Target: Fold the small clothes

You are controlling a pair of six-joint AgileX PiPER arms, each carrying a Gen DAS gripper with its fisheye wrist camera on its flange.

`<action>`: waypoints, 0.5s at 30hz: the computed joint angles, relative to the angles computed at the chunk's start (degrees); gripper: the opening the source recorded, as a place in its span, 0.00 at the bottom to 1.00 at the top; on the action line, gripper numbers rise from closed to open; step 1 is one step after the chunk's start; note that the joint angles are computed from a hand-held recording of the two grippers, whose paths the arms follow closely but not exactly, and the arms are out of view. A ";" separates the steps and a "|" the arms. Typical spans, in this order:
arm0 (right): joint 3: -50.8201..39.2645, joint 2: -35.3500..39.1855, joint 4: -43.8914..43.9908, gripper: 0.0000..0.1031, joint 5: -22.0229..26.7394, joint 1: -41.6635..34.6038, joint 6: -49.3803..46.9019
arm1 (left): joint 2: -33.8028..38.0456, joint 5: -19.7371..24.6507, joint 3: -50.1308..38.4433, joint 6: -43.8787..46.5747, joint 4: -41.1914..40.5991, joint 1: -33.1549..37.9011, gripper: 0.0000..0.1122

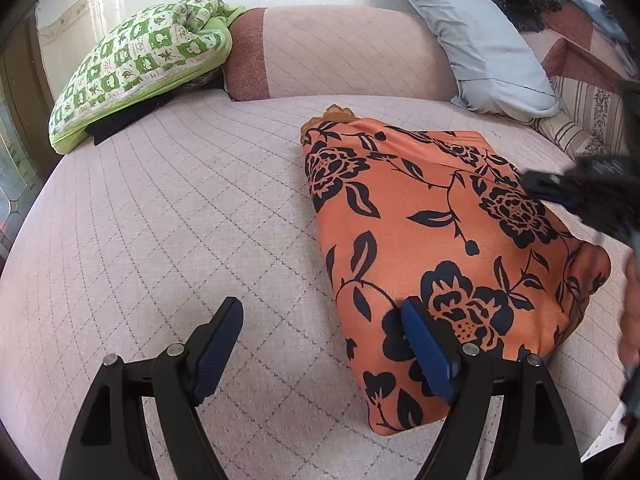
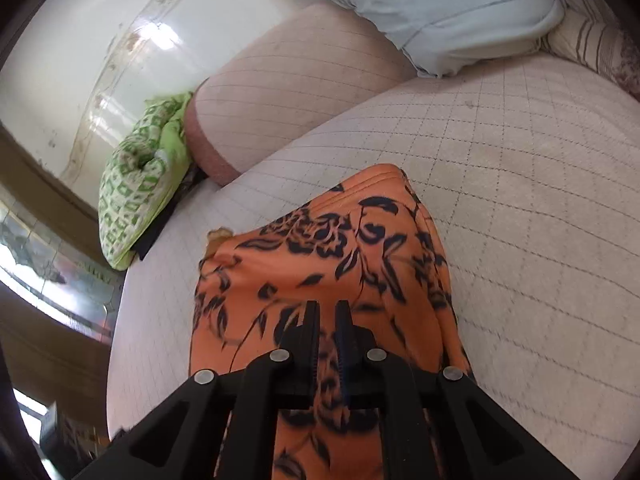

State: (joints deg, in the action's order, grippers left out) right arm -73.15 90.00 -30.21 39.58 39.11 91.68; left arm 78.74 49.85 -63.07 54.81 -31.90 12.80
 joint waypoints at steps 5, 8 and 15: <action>1.65 -3.29 -0.78 0.10 5.84 5.18 2.70 | -0.28 -0.49 0.28 -0.19 0.15 -0.16 0.74; 4.06 -5.51 -3.47 0.10 12.27 9.52 8.59 | -0.11 -0.28 0.25 0.39 -0.21 0.13 0.74; 11.24 -4.54 -1.16 0.10 6.46 8.61 11.96 | 0.40 -0.57 0.72 1.90 -0.99 0.32 0.75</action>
State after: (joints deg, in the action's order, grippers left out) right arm -61.91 85.46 -31.37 46.04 47.72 103.63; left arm 79.14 49.29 -62.35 56.71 -32.89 13.12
